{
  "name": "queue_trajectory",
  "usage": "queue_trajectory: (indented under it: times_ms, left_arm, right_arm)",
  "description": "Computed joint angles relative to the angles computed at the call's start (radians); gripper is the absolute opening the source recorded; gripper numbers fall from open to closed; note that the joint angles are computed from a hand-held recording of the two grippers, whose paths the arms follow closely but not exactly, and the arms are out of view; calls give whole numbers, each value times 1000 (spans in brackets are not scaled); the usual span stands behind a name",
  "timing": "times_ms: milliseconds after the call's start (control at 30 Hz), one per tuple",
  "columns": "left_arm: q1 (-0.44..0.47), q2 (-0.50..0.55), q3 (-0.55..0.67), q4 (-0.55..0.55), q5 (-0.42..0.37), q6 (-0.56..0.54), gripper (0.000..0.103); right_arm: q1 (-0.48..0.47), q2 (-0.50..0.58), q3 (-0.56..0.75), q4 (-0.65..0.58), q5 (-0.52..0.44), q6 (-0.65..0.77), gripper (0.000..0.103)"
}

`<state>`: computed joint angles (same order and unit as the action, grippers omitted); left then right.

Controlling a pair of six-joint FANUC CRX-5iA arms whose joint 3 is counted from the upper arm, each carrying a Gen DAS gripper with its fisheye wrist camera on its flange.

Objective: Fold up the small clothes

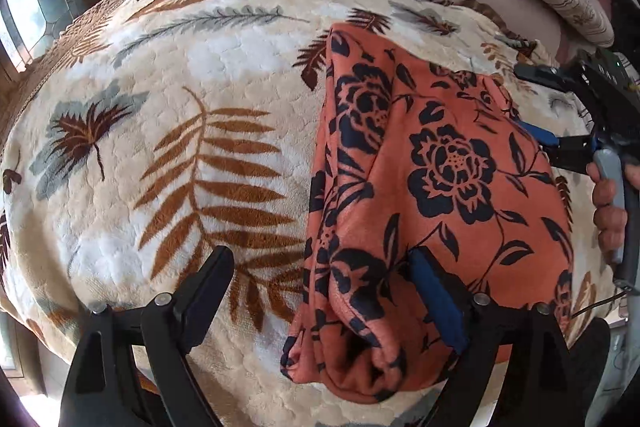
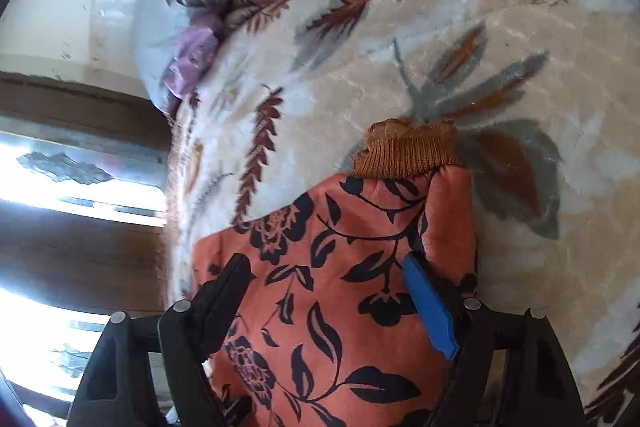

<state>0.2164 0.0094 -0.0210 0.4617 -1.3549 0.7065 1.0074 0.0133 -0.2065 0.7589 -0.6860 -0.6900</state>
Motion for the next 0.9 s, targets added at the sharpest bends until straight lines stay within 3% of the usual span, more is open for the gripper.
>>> queue_trajectory:
  times_ms: [100,167,267,367,400,467,567,600,667,767,900]
  left_arm:
    - [47,37,15,122,-30,-13,90]
    - [58,96,49,193,-69,14,90]
    - [46,203,93,302,-186,30,91]
    - [3,307,155,282,-329,96,91]
    - [-12,324,160,253,-368,111,91]
    - [-16,296,121,254,-339,56,89]
    - [-31,277,132,197,-332,50,46]
    - [-30,274,121,210,-329,53,43]
    - [-27,248,101,237,-313,46,34]
    - [-36,205,81,336,-289,12,32]
    - [-120,191,129,437,-232,-6,33]
  right_arm:
    - [90,-53,-46,100,-97,-95,82]
    - [152,-80,-78,98,-149,-161,82]
    - [187,-104,-142,82,-84,-240,83]
    - [162,-81,-185,153,67,-300,83]
    - [155,-56,-166,126,91,-258,82]
    - [163,-4,-92,25,47,-123,81]
    - [173,35,9,-88,-47,39,59]
    - [175,39,33,-104,-70,84,46]
    - [187,61,118,-144,-165,222,41]
    - [208,67,192,-85,-290,301,39]
    - [225,-9,168,31,-406,307,39]
